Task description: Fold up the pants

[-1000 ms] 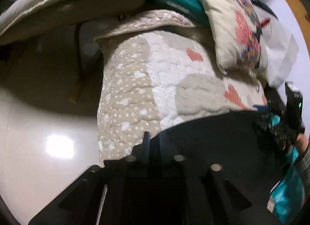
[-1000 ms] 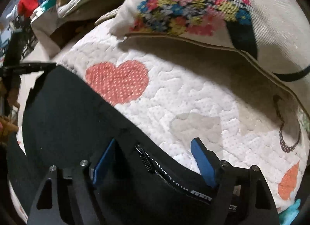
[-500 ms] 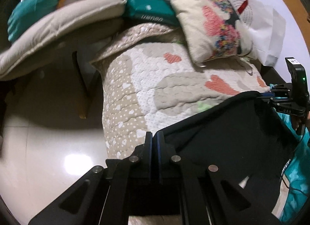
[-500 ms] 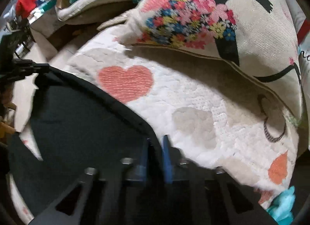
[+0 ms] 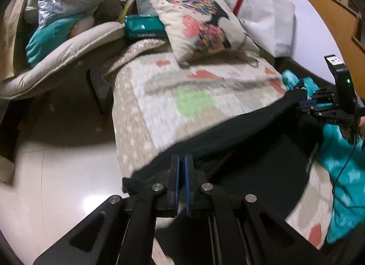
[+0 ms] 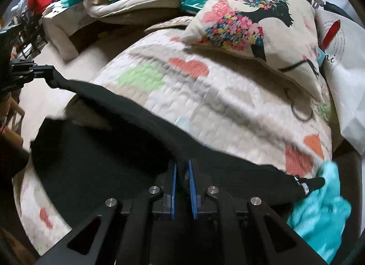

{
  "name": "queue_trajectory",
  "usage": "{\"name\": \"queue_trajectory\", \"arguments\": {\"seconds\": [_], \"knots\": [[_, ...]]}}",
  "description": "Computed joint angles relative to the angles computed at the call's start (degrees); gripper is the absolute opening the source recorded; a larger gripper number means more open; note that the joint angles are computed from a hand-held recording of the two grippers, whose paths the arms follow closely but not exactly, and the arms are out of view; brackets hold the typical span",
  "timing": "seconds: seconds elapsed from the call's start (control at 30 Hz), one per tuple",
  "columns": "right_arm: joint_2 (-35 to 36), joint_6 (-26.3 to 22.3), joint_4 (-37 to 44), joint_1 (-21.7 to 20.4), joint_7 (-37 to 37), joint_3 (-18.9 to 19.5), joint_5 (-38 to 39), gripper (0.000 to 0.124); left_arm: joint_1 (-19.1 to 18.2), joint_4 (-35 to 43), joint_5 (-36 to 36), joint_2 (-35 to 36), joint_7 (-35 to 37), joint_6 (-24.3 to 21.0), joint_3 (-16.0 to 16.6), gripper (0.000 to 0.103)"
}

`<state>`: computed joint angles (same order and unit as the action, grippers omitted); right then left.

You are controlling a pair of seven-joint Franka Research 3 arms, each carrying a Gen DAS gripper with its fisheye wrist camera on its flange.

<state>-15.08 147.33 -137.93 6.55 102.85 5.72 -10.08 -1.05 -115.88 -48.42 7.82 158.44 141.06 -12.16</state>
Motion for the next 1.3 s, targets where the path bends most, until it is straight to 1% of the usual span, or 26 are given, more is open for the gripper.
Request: {"name": "queue_trajectory", "arguments": {"seconds": [0.07,0.17,0.33,0.43,0.6,0.63,0.7,0.73,0.8,0.87,0.9,0.97,1.0,1.03,1.1,1.17,1.23,1.27,1.3], "knots": [[-3.3,-0.8,-3.5,1.0,0.3,0.6,0.9,0.011,0.1,-4.7,-0.1,-3.4,1.2,-0.1,0.2,0.004],[-6.1,-2.5,-7.2,2.2,0.6,1.9,2.2,0.011,-1.2,-10.6,1.9,-6.8,1.5,0.4,1.3,0.004],[-8.1,-5.3,-11.7,4.4,0.8,3.2,4.2,0.011,-4.3,-19.4,9.7,-10.9,-0.4,5.1,2.5,0.004],[-8.8,-5.5,-13.4,4.8,2.1,4.4,3.6,0.012,-5.3,-22.1,12.2,-12.4,-1.9,5.8,3.7,0.004],[-9.9,-5.3,-15.1,5.3,3.2,4.5,3.4,0.014,-5.7,-23.9,17.8,-13.4,-7.0,6.6,5.2,0.004],[-10.2,-5.5,-15.4,5.4,3.4,4.6,3.5,0.016,-5.7,-23.9,18.3,-13.6,-7.8,6.4,5.6,0.004],[-10.4,-7.3,-15.4,6.1,3.0,4.2,4.7,0.021,-5.8,-23.7,16.9,-14.8,-7.4,4.7,6.6,0.004],[-10.3,-8.4,-15.0,6.1,3.7,4.7,4.7,0.027,-5.9,-23.6,15.8,-15.5,-6.7,3.7,7.1,0.004],[-11.2,-9.2,-15.8,6.3,4.9,5.1,4.5,0.030,-6.3,-23.1,13.5,-17.0,-5.7,2.0,8.0,0.004],[-12.6,-10.4,-16.3,7.0,5.1,4.3,6.5,0.040,-6.9,-22.0,10.9,-17.9,-5.4,0.9,8.6,0.004],[-13.4,-11.3,-16.6,7.5,4.7,3.5,7.9,0.048,-7.2,-21.2,10.2,-17.8,-5.7,0.7,8.6,0.004],[-16.0,-12.6,-17.4,7.7,4.7,3.3,9.3,0.049,-7.9,-19.3,8.1,-17.3,-6.6,0.2,8.3,0.005],[-18.5,-12.8,-18.0,7.6,4.8,3.1,9.8,0.049,-8.3,-18.1,7.3,-16.5,-7.7,0.6,7.8,0.006],[-20.8,-12.5,-18.8,7.4,5.0,2.9,10.3,0.049,-8.6,-17.3,7.0,-15.8,-8.8,1.3,7.2,0.007],[-25.9,-11.5,-20.0,5.5,6.3,2.6,10.8,0.050,-9.5,-15.3,7.5,-13.3,-12.0,5.1,5.3,0.011],[-30.4,-11.1,-20.5,1.0,9.0,3.5,9.0,0.052,-10.1,-13.8,6.3,-10.8,-13.0,7.7,4.2,0.012],[-31.6,-10.9,-19.8,-4.7,12.2,5.6,5.0,0.060,-9.8,-12.2,2.5,-8.6,-12.7,7.1,3.7,0.012],[-31.6,-10.8,-19.3,-7.3,13.7,6.1,3.2,0.061,-9.2,-11.2,-1.0,-7.3,-12.1,5.7,3.7,0.012],[-31.5,-11.1,-19.0,-9.6,15.2,6.4,1.6,0.061,-8.5,-11.2,-2.8,-7.0,-11.7,5.0,3.4,0.012]]}}
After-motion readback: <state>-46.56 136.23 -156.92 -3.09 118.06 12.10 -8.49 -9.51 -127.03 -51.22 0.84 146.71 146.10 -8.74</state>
